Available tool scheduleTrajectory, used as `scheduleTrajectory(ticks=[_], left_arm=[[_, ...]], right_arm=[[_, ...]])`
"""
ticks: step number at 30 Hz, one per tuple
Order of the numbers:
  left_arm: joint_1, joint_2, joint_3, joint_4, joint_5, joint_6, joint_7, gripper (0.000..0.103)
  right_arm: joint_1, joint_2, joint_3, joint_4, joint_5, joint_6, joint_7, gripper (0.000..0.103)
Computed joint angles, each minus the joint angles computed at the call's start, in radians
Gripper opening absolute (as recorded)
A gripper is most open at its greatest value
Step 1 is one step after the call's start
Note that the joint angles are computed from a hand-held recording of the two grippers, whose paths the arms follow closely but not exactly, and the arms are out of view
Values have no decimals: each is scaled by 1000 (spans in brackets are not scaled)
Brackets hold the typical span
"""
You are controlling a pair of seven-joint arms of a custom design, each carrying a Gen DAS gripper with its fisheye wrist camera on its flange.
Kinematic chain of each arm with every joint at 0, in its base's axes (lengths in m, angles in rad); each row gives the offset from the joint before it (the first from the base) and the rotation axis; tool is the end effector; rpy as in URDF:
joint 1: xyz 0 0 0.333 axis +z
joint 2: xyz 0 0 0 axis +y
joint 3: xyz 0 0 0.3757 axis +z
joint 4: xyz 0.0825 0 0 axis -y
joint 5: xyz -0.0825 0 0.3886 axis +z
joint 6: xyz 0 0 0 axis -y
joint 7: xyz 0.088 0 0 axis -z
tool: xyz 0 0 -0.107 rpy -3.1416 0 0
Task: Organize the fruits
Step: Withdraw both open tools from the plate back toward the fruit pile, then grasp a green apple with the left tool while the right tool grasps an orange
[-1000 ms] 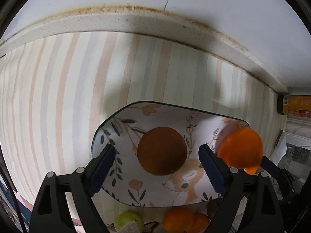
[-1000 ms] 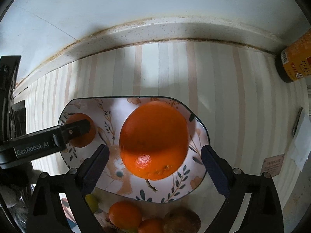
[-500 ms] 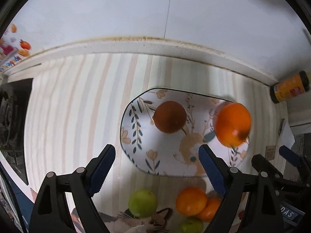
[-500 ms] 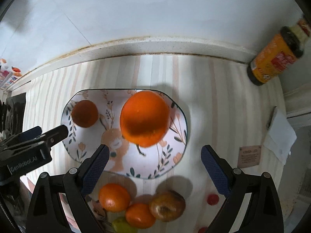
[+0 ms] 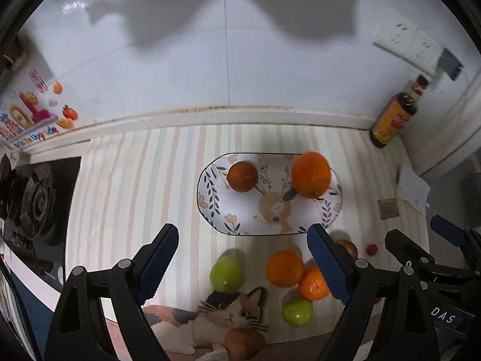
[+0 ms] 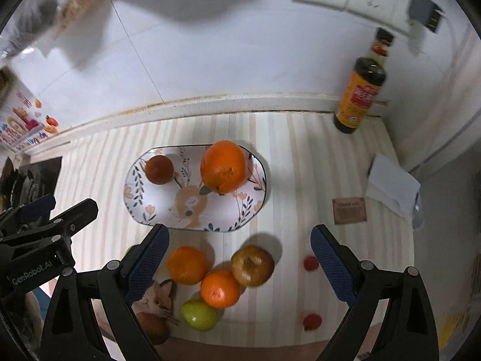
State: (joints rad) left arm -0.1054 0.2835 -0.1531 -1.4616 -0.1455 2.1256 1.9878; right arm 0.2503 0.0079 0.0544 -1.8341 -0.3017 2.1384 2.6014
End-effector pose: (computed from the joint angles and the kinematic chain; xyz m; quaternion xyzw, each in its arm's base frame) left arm 0.6811 -0.1697 0.6205 -0.4526 0.8668 -0.1903 0.0872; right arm 0.5742 0.1671 0.6087 -0.4567 0.8668 -0.1532 0.1289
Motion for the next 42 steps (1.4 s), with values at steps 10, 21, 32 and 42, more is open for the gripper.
scheduleTrajectory(ticks=[10, 21, 32, 42], left_arm=[[60, -169, 6, -146, -159, 41, 113, 88], [84, -192, 28, -217, -151, 40, 143, 88], [72, -77, 45, -242, 44, -30, 20, 98], [20, 141, 51, -47, 160, -104, -82, 98]], right_arm=[[54, -114, 61, -8, -151, -57, 168, 97], [70, -173, 70, -124, -86, 53, 249, 97], [70, -122, 19, -338, 210, 324, 113, 51], [24, 67, 11, -249, 510, 395, -190, 38]])
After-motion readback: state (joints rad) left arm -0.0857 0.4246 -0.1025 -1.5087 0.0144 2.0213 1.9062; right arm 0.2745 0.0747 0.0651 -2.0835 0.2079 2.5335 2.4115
